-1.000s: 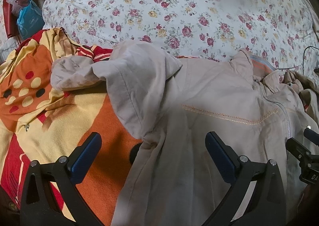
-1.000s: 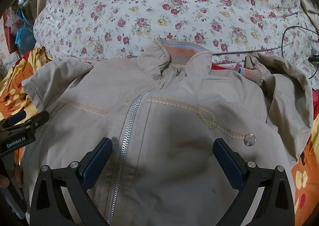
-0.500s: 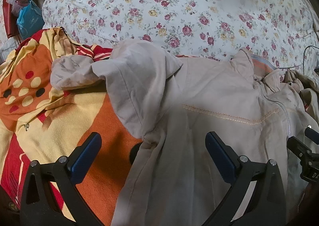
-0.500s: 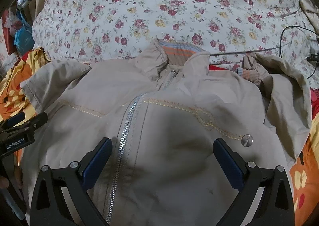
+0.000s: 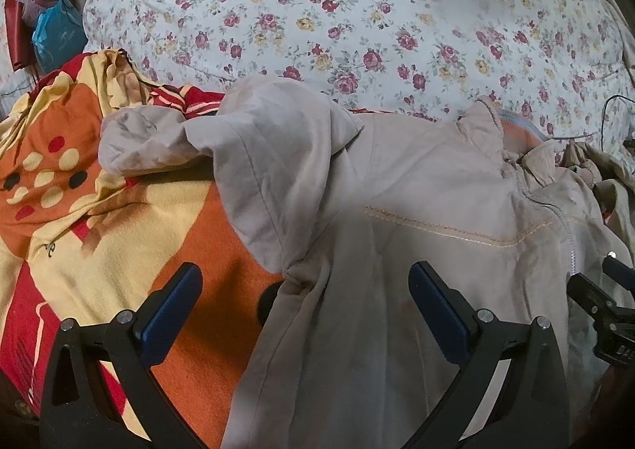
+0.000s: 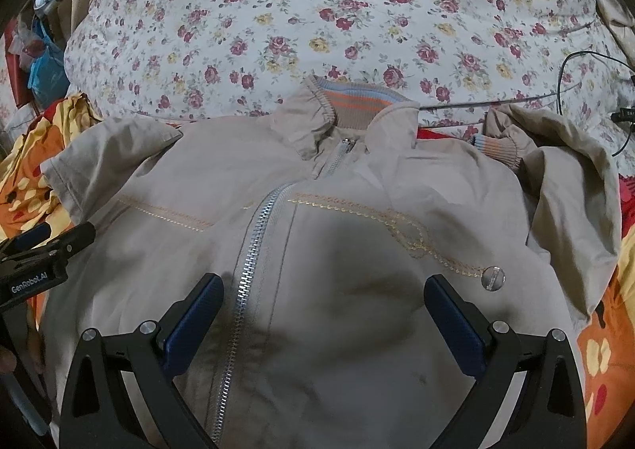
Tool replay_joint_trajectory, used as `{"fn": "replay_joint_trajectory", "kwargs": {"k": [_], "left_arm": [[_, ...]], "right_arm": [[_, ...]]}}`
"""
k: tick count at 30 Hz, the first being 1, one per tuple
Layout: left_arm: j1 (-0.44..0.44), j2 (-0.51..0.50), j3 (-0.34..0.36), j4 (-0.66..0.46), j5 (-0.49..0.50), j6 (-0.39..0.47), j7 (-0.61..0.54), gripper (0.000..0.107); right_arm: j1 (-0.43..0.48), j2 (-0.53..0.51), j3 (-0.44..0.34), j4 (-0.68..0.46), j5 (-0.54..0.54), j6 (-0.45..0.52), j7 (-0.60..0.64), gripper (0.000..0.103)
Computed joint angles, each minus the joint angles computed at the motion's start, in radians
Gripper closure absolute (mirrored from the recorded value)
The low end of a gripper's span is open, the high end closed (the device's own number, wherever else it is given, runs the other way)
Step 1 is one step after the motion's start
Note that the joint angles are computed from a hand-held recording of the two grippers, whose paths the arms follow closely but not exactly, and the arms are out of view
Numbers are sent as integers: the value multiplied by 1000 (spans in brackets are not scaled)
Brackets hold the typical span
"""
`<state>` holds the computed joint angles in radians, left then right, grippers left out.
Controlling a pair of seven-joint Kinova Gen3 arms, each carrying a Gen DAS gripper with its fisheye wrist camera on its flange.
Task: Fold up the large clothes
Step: 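Grasp the ribbed sleeve cuff with the left tool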
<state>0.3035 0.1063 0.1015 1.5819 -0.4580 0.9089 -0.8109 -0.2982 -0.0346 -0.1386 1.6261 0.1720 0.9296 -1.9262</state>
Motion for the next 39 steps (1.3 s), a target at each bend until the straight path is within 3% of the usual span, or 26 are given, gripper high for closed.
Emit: {"fn": "replay_joint_trajectory", "kwargs": {"k": [5, 11, 15, 18, 24, 26, 28, 29, 30, 31, 35, 39], "left_arm": [[-61, -52, -9, -15, 140, 6, -119, 4], [-162, -99, -45, -43, 194, 3, -121, 4], [-233, -63, -78, -95, 185, 14, -118, 4], [-279, 28, -112, -172, 150, 38, -103, 4], [-366, 169, -163, -259, 247, 30, -126, 6], [-385, 206, -168, -270, 271, 18, -138, 15], [-397, 238, -164, -290, 293, 22, -169, 32], [-400, 254, -161, -301, 295, 29, -197, 53], [-395, 270, -162, -320, 287, 53, -213, 83], [-373, 281, -180, -326, 267, 65, -212, 91], [-393, 218, -173, -279, 280, -9, -170, 98], [-320, 134, -234, -236, 161, -72, -42, 98]], "right_arm": [[0, 0, 1, -1, -4, 2, 8, 1], [9, -4, 11, -3, -38, 1, 29, 1], [15, -12, 12, 1, -51, -4, 40, 1], [22, -8, 17, 2, -73, 1, 49, 1], [29, 6, 21, -1, -108, 8, 70, 1], [28, 11, 21, 0, -110, 8, 76, 1], [30, 20, 25, -1, -121, 5, 88, 1], [31, 21, 27, 4, -127, -6, 94, 1], [32, 22, 27, 7, -118, -17, 92, 2], [29, 26, 25, 2, -97, -15, 81, 3], [21, 18, 19, -5, -4, -30, 14, 3], [32, -5, 23, 5, 3, -50, 6, 3]]}}
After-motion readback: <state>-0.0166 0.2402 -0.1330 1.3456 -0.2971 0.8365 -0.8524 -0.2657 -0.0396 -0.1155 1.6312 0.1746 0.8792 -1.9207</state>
